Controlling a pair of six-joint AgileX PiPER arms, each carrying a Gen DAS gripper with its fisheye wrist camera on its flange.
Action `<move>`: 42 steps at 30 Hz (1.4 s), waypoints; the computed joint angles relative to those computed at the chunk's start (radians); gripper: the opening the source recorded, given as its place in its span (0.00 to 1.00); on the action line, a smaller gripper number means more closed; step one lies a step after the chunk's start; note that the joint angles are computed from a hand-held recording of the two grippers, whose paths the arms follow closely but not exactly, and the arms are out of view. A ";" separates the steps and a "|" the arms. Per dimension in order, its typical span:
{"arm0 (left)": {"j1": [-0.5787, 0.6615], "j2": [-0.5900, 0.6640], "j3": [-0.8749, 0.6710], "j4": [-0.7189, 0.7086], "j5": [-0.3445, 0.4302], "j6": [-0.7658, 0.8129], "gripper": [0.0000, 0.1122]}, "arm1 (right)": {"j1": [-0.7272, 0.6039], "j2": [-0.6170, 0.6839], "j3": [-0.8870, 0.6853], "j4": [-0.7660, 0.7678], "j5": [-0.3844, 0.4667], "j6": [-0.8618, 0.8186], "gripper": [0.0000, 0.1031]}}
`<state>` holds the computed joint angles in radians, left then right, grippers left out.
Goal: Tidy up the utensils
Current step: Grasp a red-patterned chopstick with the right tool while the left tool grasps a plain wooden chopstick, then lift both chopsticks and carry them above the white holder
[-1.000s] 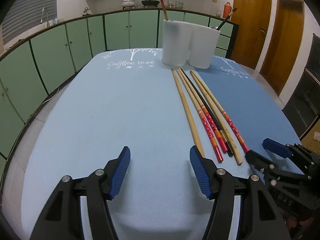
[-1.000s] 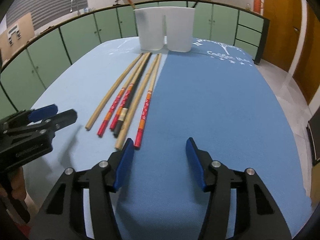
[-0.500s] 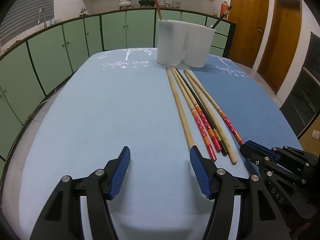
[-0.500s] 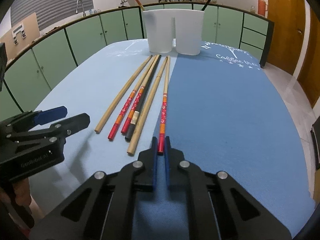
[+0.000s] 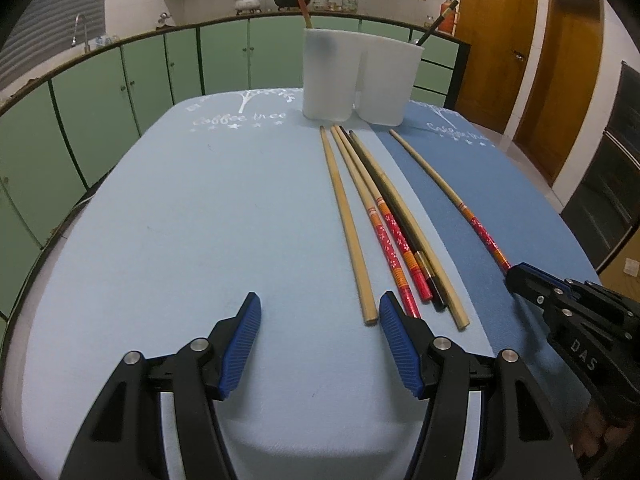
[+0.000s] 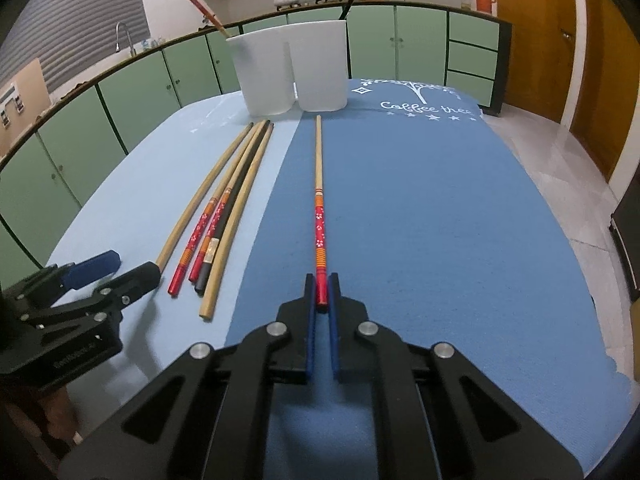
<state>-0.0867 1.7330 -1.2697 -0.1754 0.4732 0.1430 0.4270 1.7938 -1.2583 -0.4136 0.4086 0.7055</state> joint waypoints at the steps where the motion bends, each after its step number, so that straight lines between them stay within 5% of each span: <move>1: -0.003 -0.002 0.008 0.009 -0.017 -0.021 0.54 | 0.000 -0.001 0.001 0.000 -0.002 0.002 0.05; 13: -0.051 0.007 0.020 0.203 -0.072 -0.234 0.35 | -0.002 0.001 -0.002 0.005 -0.008 0.000 0.05; 19: -0.078 0.013 0.028 0.297 -0.094 -0.308 0.06 | 0.005 0.000 -0.003 -0.034 -0.004 0.032 0.05; 42: -0.052 -0.085 -0.035 0.222 -0.009 -0.189 0.06 | 0.007 -0.075 -0.022 -0.098 0.002 0.051 0.05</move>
